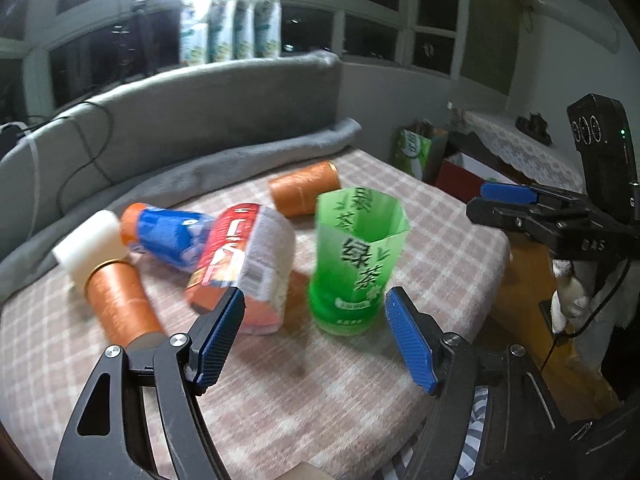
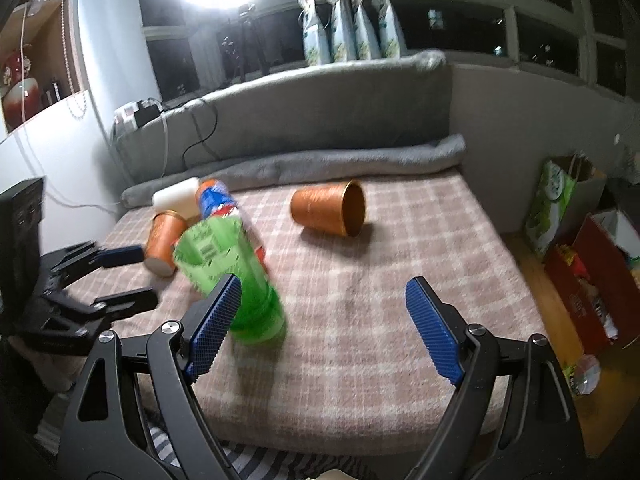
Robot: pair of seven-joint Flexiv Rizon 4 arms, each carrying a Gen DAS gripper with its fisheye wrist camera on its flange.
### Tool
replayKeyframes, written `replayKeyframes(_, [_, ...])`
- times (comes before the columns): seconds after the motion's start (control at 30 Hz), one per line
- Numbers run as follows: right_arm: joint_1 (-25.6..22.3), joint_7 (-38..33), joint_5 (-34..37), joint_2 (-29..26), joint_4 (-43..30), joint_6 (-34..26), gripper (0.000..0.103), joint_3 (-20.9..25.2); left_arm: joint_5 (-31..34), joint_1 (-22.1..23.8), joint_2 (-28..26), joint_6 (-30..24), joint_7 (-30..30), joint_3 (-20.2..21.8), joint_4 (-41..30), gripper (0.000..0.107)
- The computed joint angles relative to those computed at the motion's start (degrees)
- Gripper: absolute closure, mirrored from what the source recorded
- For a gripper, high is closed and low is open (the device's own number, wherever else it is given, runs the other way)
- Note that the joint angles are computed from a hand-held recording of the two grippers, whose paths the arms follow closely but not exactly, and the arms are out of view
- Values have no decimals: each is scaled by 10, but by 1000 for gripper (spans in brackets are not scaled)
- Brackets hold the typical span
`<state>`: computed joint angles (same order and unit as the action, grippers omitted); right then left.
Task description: Flip cup upright
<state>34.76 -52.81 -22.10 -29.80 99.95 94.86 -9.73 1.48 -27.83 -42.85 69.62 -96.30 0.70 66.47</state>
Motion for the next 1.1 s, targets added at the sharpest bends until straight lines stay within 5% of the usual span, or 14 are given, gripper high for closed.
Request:
replayKeyframes(0.17, [127,29,16,-10,14,35,5,-160,33,-26,29,18,-77,55,34,33])
replayKeyframes(0.27, [159,26,37,-19,10,37,5,-197,68,-51,41,36,-156,101,46,32])
replayKeyframes(0.5, [236,27,86,-45,7,43,0,-291,212,-158,44,15,-412,284,22,26])
replayKeyframes(0.73, [325,14,158,-93,3,55,0,-413,309,-196,54,-29,-538,332,14,25])
replayKeyframes(1.1, [354,9,220,-121,-13,56,0,-459,412,-184,80,-67,-595,290,8,25])
